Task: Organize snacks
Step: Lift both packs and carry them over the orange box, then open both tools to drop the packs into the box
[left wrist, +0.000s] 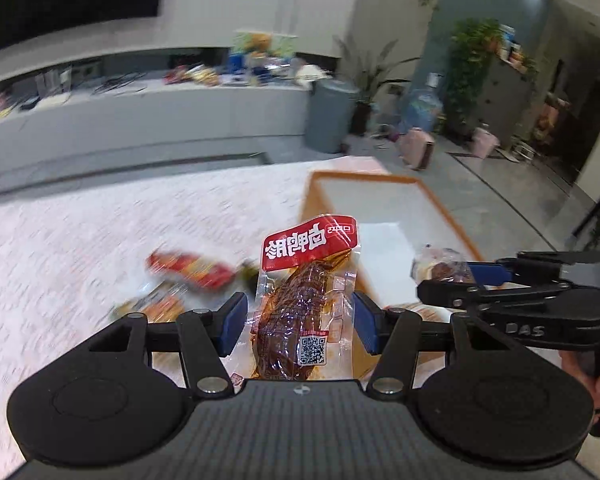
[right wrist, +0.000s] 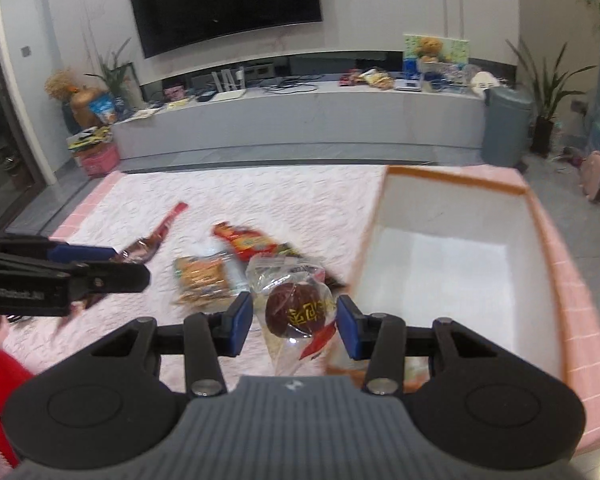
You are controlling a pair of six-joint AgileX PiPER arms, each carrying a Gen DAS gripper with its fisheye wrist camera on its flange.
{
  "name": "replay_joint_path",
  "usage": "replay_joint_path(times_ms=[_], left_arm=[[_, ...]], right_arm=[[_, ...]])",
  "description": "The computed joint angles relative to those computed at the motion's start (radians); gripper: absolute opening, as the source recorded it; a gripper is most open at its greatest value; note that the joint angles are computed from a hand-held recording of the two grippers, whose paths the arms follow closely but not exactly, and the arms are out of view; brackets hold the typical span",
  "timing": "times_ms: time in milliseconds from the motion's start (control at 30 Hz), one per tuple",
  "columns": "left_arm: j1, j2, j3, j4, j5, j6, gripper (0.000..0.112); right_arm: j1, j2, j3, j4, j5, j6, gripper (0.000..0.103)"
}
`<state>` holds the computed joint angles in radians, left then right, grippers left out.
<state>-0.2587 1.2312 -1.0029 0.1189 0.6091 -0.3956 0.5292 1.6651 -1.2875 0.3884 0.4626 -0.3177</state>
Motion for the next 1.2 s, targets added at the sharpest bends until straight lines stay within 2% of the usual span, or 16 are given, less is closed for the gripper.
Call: replay_joint_path(times_ms=[100, 233, 333, 533, 667, 967, 1200], left_arm=[[-0.028, 0.117, -0.114, -0.024, -0.001, 0.05, 0.064], [-0.068, 0.279, -0.264, -0.054, 0.009, 0.109, 0.064], [-0.094, 0.403, -0.384, -0.079, 0.033, 0.161, 0.064], [-0.113, 0.613, -0.58, -0.138, 0.134, 0.303, 0.064], [-0.127, 0.723, -0.689, -0.118, 0.189, 0.335, 0.064], [-0.148, 0.864, -0.847, -0.073, 0.304, 0.389, 0.065], [-0.177, 0.914, -0.908, -0.025, 0.356, 0.423, 0.066]], right_arm=[[-0.055, 0.02, -0.054, -0.077, 0.04, 0.012, 0.044], [-0.145, 0.081, -0.144, -0.088, 0.127, -0.028, 0.044], [-0.19, 0.141, -0.192, -0.118, 0.156, -0.054, 0.044], [-0.271, 0.28, -0.321, -0.113, 0.264, -0.156, 0.044], [-0.292, 0.368, -0.426, -0.12, 0.341, -0.182, 0.045], [-0.276, 0.511, -0.597, -0.158, 0.439, -0.211, 0.045], [-0.249, 0.554, -0.632, -0.187, 0.449, -0.25, 0.045]])
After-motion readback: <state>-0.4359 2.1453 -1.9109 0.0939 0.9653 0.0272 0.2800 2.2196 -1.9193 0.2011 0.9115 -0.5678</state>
